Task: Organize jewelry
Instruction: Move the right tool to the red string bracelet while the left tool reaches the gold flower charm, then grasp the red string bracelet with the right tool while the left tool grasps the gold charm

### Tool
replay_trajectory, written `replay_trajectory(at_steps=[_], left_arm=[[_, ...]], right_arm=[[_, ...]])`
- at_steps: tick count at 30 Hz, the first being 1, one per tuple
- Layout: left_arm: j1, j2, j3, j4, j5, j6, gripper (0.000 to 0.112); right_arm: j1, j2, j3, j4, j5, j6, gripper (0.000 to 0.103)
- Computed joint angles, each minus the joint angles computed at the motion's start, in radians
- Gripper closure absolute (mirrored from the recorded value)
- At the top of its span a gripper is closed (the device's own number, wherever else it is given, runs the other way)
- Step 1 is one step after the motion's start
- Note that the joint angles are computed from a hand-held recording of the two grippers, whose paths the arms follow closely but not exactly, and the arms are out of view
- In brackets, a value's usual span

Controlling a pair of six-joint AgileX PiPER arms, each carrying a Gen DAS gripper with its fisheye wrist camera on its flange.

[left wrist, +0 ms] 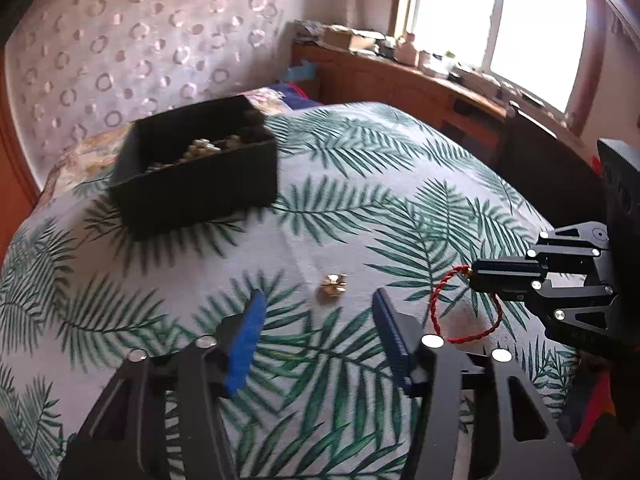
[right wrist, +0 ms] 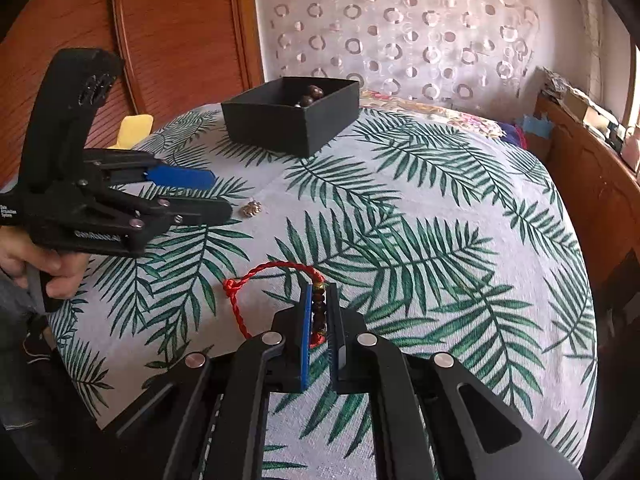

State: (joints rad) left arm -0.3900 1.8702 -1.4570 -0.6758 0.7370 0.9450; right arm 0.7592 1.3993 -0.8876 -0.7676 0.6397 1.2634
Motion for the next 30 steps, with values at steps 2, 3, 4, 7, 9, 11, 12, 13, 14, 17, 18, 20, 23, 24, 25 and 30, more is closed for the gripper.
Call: replay_trajectory(at_steps=[2, 3, 4, 7, 9, 11, 12, 13, 14, 17, 18, 20, 23, 24, 25, 30], left_arm=[[-0.015, 0.016, -0.021, 0.025, 0.008, -0.021, 0.07], [-0.025, 0.027, -0.034, 0.043, 0.009, -0.04, 0.072], [-0.032, 0.035, -0.045, 0.059, 0.009, -0.057, 0.075], [-0.054, 0.05, -0.065, 0.095, -0.002, -0.095, 0.076], [-0.066, 0.058, -0.077, 0.116, -0.008, -0.112, 0.076], [-0.083, 0.054, -0.069, 0.149, -0.035, -0.124, 0.081], [-0.09, 0.048, -0.059, 0.171, -0.056, -0.131, 0.09], [-0.087, 0.048, -0.059, 0.16, -0.047, -0.115, 0.099], [-0.082, 0.05, -0.067, 0.155, -0.035, -0.11, 0.098], [-0.079, 0.04, -0.049, 0.147, -0.046, -0.088, 0.099], [-0.076, 0.037, -0.043, 0.143, -0.049, -0.086, 0.099], [-0.063, 0.027, -0.033, 0.121, -0.047, -0.068, 0.099], [-0.048, 0.012, -0.03, 0.099, -0.05, -0.052, 0.099], [-0.039, 0.008, -0.037, 0.088, -0.044, -0.048, 0.099], [-0.029, 0.006, -0.047, 0.077, -0.037, -0.046, 0.099], [0.0, 0.015, -0.136, 0.059, -0.005, -0.072, 0.099]], right_arm=[[-0.008, -0.013, 0.017, -0.004, -0.02, 0.01, 0.095], [-0.008, -0.017, 0.02, -0.009, -0.023, 0.015, 0.095], [-0.009, -0.019, 0.022, -0.011, -0.026, 0.018, 0.095], [-0.004, -0.026, 0.029, -0.018, -0.029, 0.025, 0.095], [-0.003, -0.032, 0.034, -0.021, -0.031, 0.029, 0.095], [-0.003, -0.037, 0.038, -0.022, -0.031, 0.032, 0.095], [-0.002, -0.039, 0.039, -0.021, -0.03, 0.031, 0.095], [-0.002, -0.039, 0.038, -0.021, -0.03, 0.029, 0.095], [-0.001, -0.039, 0.037, -0.019, -0.027, 0.024, 0.095], [-0.001, -0.039, 0.032, -0.011, -0.02, 0.01, 0.095], [-0.002, -0.037, 0.027, -0.009, -0.018, 0.004, 0.095], [-0.013, -0.035, 0.007, 0.004, -0.013, -0.023, 0.095], [-0.033, -0.029, -0.033, 0.027, -0.007, -0.077, 0.095], [-0.045, -0.026, -0.054, 0.038, -0.006, -0.108, 0.095], [-0.056, -0.022, -0.073, 0.048, -0.006, -0.134, 0.095], [-0.132, 0.012, -0.186, 0.114, -0.022, -0.297, 0.095]])
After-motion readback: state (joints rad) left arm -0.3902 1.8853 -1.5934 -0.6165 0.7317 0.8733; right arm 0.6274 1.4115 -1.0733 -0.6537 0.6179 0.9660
